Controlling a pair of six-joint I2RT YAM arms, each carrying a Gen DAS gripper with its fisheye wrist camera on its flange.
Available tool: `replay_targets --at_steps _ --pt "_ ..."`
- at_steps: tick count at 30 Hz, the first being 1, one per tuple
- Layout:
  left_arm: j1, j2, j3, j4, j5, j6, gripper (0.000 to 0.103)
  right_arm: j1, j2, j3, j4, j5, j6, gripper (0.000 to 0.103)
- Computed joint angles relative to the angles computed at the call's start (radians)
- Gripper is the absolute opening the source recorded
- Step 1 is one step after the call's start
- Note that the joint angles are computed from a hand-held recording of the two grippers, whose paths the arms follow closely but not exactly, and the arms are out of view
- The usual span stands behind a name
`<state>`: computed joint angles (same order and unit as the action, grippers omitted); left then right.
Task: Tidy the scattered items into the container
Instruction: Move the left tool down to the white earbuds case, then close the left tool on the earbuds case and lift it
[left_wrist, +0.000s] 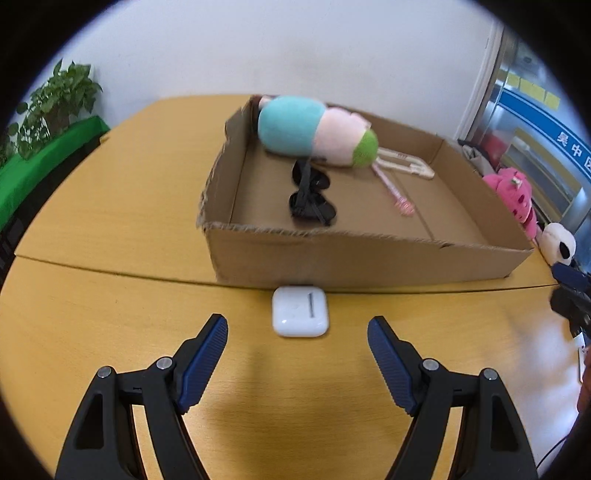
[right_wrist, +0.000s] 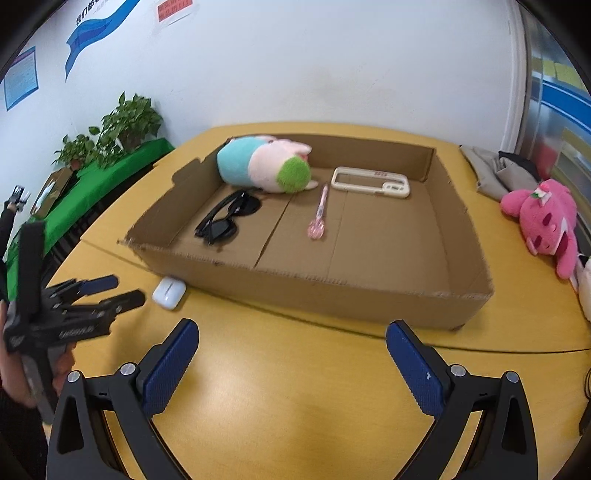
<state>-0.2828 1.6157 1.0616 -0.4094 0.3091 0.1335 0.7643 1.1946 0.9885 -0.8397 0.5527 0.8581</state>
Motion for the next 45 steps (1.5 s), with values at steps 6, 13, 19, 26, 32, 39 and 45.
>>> replay_targets --at_steps 6,13,19,26,32,39,45 --pt "-0.035 0.104 0.057 -0.021 0.021 0.067 0.076 0.004 0.007 -0.085 0.073 -0.072 0.018 0.103" --pt "-0.05 0.148 0.057 0.0 0.018 0.092 0.061 -0.015 -0.006 -0.139 0.103 -0.11 0.039 0.103" --pt "-0.03 0.147 0.06 -0.007 0.027 0.111 0.043 -0.042 -0.004 -0.163 0.177 -0.173 0.001 0.103" --pt "-0.012 0.091 -0.013 -0.052 0.173 0.281 0.043 -0.062 0.04 -0.175 0.294 -0.268 -0.056 0.103" --pt "-0.064 -0.01 -0.124 -0.106 0.242 0.506 0.043 -0.088 0.103 -0.2 0.421 -0.436 -0.127 0.103" --pt "-0.122 -0.055 -0.169 -0.137 0.259 0.647 0.044 -0.081 0.246 -0.145 0.453 -0.553 -0.199 0.086" --pt "-0.138 -0.062 -0.176 -0.131 0.255 0.663 0.044 -0.059 0.307 -0.063 0.365 -0.544 -0.255 0.047"
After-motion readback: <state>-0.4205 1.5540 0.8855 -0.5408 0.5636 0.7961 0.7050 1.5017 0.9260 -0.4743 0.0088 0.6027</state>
